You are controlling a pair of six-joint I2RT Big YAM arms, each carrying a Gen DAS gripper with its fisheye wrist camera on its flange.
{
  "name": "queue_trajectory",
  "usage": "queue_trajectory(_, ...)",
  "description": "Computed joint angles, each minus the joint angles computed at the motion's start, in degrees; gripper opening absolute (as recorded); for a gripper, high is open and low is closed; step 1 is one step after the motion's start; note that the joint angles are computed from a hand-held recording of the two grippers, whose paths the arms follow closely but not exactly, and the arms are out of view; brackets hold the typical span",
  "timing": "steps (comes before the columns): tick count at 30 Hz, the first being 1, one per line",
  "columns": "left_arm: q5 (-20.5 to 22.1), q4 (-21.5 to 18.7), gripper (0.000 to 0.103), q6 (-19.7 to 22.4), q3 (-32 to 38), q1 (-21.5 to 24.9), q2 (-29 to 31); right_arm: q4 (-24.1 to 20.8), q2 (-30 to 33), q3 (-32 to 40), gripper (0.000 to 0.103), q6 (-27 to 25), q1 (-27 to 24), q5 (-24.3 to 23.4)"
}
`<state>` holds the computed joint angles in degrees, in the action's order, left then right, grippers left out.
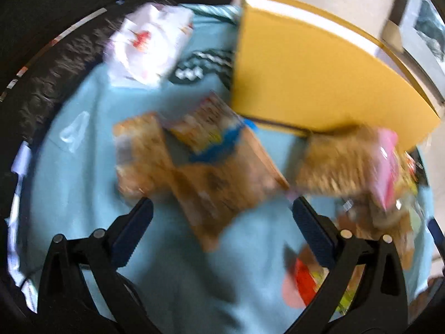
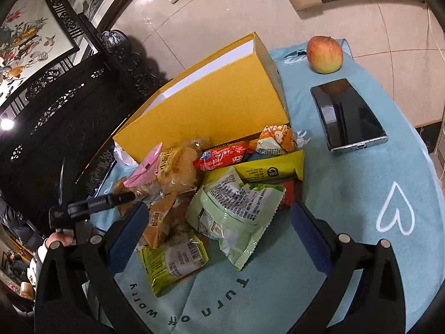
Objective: Organize snacks
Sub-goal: 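Reach over the pile and grasp the brown bread bag with the left tool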
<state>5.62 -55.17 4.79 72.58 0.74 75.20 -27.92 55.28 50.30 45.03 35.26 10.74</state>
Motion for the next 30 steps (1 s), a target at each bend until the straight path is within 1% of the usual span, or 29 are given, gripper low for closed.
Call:
queue_trajectory(1,-1.1,1.1,0.101,0.3,-0.2,-0.3,-0.3,0.1,0.0,0.0,0.102,0.0,-0.1,-0.3)
queue_trajectory(3,-3.4,3.4,0.101,2.1,-0.2,-1.1,-0.2,0.2,0.1,0.0,0.102,0.0,-0.3,-0.9)
queue_trajectory(5,-5.4,3.3,0.101,3.9,0.5,-2.3,1.0,0.1,0.3,0.2,0.102,-0.1,-0.2,-1.3)
queue_trajectory(9,-6.1,3.8,0.101,5.2,0.4,-3.6,2.2,0.0,0.4,0.4,0.102,-1.0,0.2,-0.6)
queue_trajectory(10,-6.3,4.5,0.101,5.5,-0.3,-4.0,1.8,-0.1,0.4,0.4,0.102,-0.8,0.2,-0.6)
queue_trajectory(11,-5.8,4.1,0.101,5.9,-0.3,-4.3,1.6,-0.1,0.5,0.4,0.102,-0.7,0.1,-0.9)
queue_trajectory(13,-6.8,4.4,0.101,7.3,-1.3,-5.2,0.5,-0.2,0.5,0.4,0.102,-0.5,-0.1,-1.3)
queue_trajectory(14,-6.4,4.3,0.101,7.9,-2.0,-5.2,-0.1,-0.2,0.5,0.4,0.102,-0.6,-0.1,-1.3)
queue_trajectory(15,-4.8,3.6,0.101,8.2,-2.0,-4.8,-0.5,-0.1,0.5,0.4,0.102,-0.6,0.0,-1.4)
queue_trajectory(18,2.5,-0.1,0.101,8.4,-1.2,-3.2,-0.9,-0.4,0.8,0.6,0.102,-0.5,0.1,-1.2)
queue_trajectory(19,3.2,-0.1,0.101,8.7,-1.2,-3.1,-1.1,-0.5,0.9,0.6,0.102,-0.5,0.1,-1.4)
queue_trajectory(22,-1.0,1.9,0.101,7.8,-2.0,-4.0,-1.5,-0.8,1.1,0.7,0.102,-0.4,0.1,-1.3)
queue_trajectory(24,-2.4,2.8,0.101,7.5,-2.0,-4.1,-1.1,-1.1,1.2,0.8,0.102,-0.4,0.1,-1.0)
queue_trajectory(26,-3.0,4.0,0.101,8.1,-2.5,-4.4,-1.2,-1.3,1.3,0.8,0.102,-0.5,0.1,-1.0)
queue_trajectory(27,-3.8,5.4,0.098,8.9,-3.0,-4.7,-1.2,-1.5,1.5,0.9,0.102,-0.5,0.1,-0.9)
queue_trajectory(28,-4.6,6.7,0.078,9.5,-3.5,-4.9,-1.0,-1.7,1.6,1.0,0.102,-0.6,0.1,-0.7)
queue_trajectory(29,-5.9,6.9,0.066,9.9,-3.5,-5.3,-0.5,-1.9,1.7,1.1,0.102,-0.6,0.3,-0.5)
queue_trajectory(30,-4.5,6.2,0.053,9.6,-3.2,-4.9,0.0,-2.0,1.8,1.2,0.102,-0.7,0.4,-0.3)
